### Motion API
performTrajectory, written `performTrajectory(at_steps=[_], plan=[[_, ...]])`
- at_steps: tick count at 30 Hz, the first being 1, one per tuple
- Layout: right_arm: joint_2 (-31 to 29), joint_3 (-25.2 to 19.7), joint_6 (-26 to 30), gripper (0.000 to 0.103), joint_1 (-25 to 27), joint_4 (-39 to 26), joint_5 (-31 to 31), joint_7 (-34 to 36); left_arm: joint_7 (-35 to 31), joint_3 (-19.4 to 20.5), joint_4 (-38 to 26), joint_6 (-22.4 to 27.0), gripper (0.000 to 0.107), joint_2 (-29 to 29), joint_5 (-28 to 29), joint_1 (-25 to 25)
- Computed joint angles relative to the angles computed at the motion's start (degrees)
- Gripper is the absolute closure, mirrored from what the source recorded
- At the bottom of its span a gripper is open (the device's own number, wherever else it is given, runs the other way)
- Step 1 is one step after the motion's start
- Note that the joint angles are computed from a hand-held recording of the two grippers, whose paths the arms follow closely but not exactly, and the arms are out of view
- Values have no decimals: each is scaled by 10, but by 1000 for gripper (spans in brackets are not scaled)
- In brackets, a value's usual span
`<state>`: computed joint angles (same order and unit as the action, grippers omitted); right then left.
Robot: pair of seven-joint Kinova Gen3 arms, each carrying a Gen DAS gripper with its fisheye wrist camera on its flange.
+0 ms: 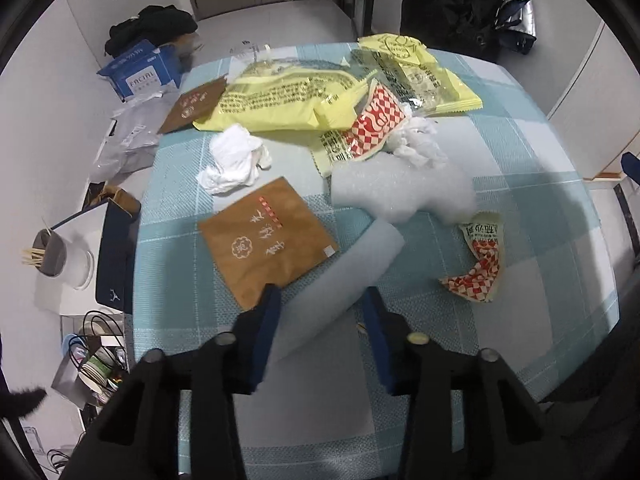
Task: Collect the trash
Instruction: 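Lower the right tool toward the red-and-white checked wrapper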
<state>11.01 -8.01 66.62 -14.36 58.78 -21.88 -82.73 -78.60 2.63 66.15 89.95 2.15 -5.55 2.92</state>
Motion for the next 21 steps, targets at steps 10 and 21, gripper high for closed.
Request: performTrajectory(at_steps=[10,21], plan=[[-6,-1,1,0,1,3,-8,10,-4,-1,-13,20,104,5,0,3],[-12,0,6,0,-12,11,17,3,-14,-5,-9,12,106,-12,36,-10]])
